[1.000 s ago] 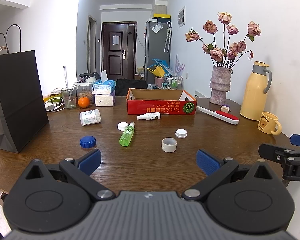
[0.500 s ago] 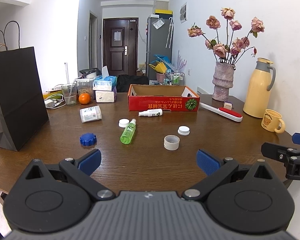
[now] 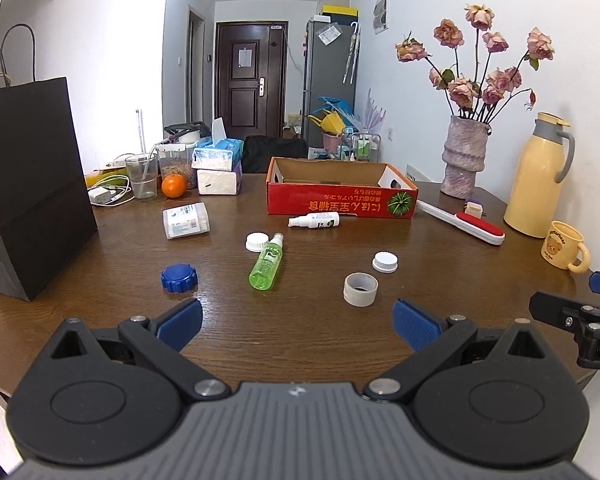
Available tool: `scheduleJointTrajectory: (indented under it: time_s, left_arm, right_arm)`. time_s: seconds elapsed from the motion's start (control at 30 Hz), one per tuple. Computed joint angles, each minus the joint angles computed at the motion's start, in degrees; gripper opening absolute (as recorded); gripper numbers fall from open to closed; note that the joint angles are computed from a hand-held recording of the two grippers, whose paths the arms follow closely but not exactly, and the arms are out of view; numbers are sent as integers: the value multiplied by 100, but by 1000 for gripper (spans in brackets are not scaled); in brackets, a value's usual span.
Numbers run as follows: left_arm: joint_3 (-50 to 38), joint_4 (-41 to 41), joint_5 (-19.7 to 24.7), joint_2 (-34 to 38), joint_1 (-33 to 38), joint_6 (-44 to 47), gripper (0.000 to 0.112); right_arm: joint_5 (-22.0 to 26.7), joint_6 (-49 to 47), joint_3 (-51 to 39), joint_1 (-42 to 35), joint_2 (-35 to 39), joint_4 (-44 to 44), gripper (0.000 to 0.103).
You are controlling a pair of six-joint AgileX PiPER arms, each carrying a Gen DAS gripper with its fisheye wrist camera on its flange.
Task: Organize rigid objects
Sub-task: 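Reach the left tool to the blue cap while the right tool reaches the white cap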
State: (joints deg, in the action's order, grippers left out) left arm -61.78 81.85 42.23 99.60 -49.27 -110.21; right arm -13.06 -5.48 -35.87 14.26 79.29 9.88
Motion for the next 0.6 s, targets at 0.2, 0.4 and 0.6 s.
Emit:
scheduleJointTrajectory:
  time_s: [0.2, 0.4, 0.6]
  left_arm:
    - [-154, -63, -271, 139, 322, 154, 103]
    - [-357, -207, -529, 335, 647, 358, 103]
    - [-597, -399, -778, 564, 974, 616, 103]
  right_arm:
    - [116, 140, -376, -49, 425, -134, 103]
    - [177, 432, -728, -62, 817, -433, 103]
    - [314, 557, -1174, -91, 1261, -559, 103]
